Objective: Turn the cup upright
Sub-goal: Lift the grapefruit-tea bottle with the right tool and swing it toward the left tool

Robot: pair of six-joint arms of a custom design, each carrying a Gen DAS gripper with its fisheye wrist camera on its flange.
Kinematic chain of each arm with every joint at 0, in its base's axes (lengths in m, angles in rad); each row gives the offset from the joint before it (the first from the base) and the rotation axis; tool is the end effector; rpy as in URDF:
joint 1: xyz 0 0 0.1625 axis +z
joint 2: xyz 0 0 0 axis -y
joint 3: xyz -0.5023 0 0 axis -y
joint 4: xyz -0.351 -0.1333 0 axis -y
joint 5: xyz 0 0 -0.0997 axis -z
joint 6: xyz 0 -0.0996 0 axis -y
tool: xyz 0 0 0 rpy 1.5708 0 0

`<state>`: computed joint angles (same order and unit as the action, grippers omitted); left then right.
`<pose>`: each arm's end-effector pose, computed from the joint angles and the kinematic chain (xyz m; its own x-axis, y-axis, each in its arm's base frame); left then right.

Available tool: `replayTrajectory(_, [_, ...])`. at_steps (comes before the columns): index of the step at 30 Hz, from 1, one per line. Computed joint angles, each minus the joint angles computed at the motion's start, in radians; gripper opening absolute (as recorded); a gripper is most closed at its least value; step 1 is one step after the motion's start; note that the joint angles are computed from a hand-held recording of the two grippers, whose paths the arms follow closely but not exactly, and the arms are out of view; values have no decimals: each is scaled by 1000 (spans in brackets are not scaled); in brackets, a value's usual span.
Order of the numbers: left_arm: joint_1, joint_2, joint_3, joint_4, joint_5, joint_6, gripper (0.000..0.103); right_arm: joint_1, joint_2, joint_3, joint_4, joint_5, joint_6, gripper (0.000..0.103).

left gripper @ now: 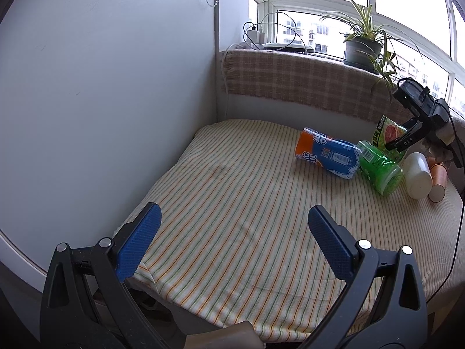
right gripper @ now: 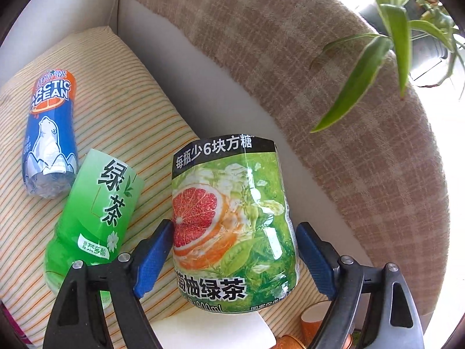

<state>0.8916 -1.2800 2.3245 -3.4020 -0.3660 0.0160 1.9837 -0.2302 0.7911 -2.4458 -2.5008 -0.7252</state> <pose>-0.0852 -0.4658 0.3856 -0.6866 -0.2808 -0.6707 0.4546 0.5540 -0.6974 0.4099 -0.8024 0.0646 -0.2310 -0.5876 0.7755 -0.7147 0.6433 0.2745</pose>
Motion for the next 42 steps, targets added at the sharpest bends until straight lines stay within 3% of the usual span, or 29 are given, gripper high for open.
replayTrajectory(6, [-26, 5, 10, -16, -13, 10, 103, 13, -94, 128, -131, 59, -8, 86])
replayTrajectory(14, [-60, 28, 10, -56, -46, 56, 103, 48, -305, 465, -304, 156, 81, 86])
replayTrajectory(17, [-67, 33, 10, -41, -66, 48, 103, 66, -357, 584, -393, 169, 154, 86])
replayTrajectory(21, [-69, 26, 6, 11, -125, 16, 103, 61, -424, 726, -474, 262, 288, 86])
replayTrajectory(27, [-53, 5, -14, 145, -243, -76, 103, 16, -503, 906, -490, 464, 635, 86])
replayTrajectory(32, [-45, -4, -25, 210, -325, -126, 103, -35, -505, 995, -500, 575, 853, 86])
replayTrajectory(36, [-45, -9, -32, 246, -372, -154, 103, -71, -490, 1029, -523, 633, 955, 86])
replayTrajectory(42, [-54, -6, -41, 267, -402, -165, 102, -95, -485, 1060, -576, 684, 1014, 87])
